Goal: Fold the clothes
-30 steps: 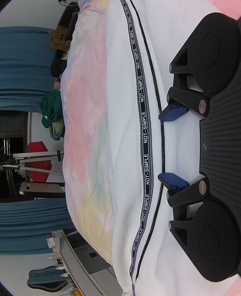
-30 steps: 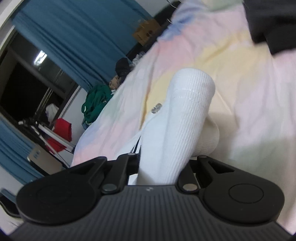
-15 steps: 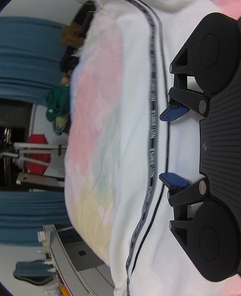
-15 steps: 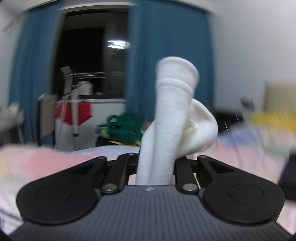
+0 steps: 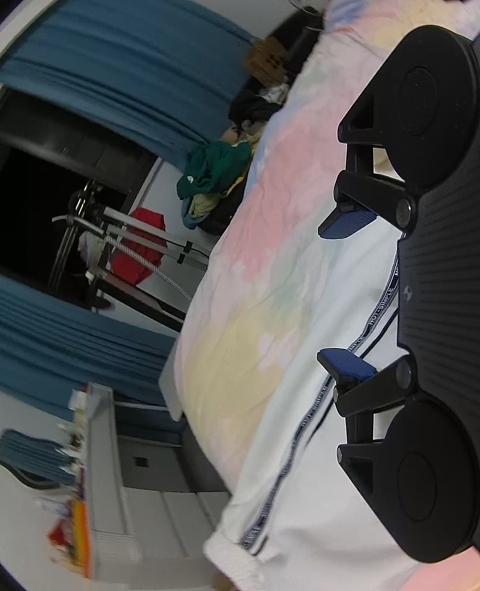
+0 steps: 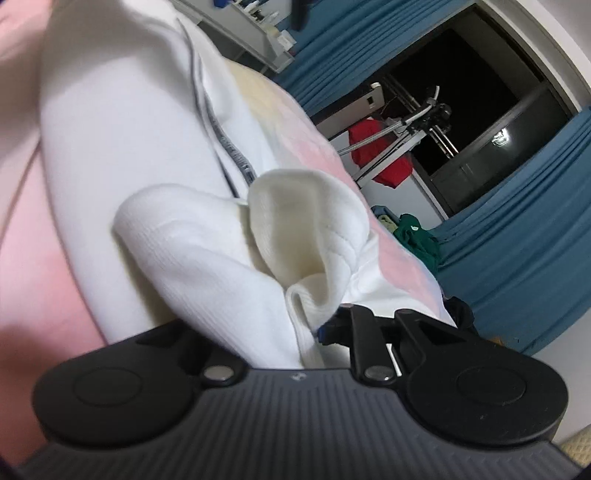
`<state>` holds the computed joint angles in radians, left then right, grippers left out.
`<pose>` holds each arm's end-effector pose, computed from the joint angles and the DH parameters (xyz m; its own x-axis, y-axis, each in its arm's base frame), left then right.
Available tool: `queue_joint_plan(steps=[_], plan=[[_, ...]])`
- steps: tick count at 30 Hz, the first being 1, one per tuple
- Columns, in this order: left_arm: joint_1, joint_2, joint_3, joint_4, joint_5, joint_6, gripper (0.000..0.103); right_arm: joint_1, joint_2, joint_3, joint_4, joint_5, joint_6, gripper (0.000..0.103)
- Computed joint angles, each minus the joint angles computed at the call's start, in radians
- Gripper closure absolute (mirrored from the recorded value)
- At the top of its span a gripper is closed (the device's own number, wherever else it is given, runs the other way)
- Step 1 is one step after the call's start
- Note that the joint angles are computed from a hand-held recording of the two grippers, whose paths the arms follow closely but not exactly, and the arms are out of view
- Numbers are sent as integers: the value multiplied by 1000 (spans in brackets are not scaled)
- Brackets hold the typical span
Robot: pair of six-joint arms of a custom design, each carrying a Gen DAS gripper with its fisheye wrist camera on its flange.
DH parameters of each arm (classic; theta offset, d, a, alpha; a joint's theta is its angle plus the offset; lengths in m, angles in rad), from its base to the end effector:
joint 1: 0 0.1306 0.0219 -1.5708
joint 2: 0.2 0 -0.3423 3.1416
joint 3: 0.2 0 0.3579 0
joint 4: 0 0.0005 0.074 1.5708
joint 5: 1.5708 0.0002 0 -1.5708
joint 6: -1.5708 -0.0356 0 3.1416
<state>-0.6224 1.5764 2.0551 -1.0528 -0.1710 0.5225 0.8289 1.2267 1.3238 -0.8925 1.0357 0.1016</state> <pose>0.4102 -0.2875 0.5711 -0.6111 -0.1668 -0.7738 0.1770 0.9240 -0.3390 0.2887 0.2689 0.4381 -0.4832 -0.6037 -0.6341 -0.0181 0.7310 -0.6822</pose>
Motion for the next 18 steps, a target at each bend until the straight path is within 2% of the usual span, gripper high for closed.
queue_joint_plan(steps=[3, 5, 6, 8, 10, 12, 14, 15, 18], plan=[[7, -10, -19, 22, 32, 5, 35, 16, -32, -9, 105, 44, 43, 87], [2, -21, -44, 44, 45, -1, 33, 25, -51, -26, 166, 10, 76, 87], [-5, -22, -54, 50, 47, -10, 33, 27, -49, -21, 156, -14, 67, 87], [-19, -22, -69, 57, 51, -33, 33, 30, -26, 0, 79, -52, 20, 85], [-32, -24, -88, 66, 62, -53, 33, 41, -28, -3, 52, -55, 8, 84], [-43, -31, -113, 80, 87, -69, 33, 34, -38, 25, -1, -96, -54, 80], [-51, -40, -137, 101, 117, -90, 33, 25, -46, 61, -58, -145, -119, 68], [-55, -44, -146, 111, 129, -100, 33, 16, -48, 86, -92, -181, -163, 66], [-63, -56, -171, 136, 156, -117, 33, -3, -55, 154, -175, -299, -287, 38]])
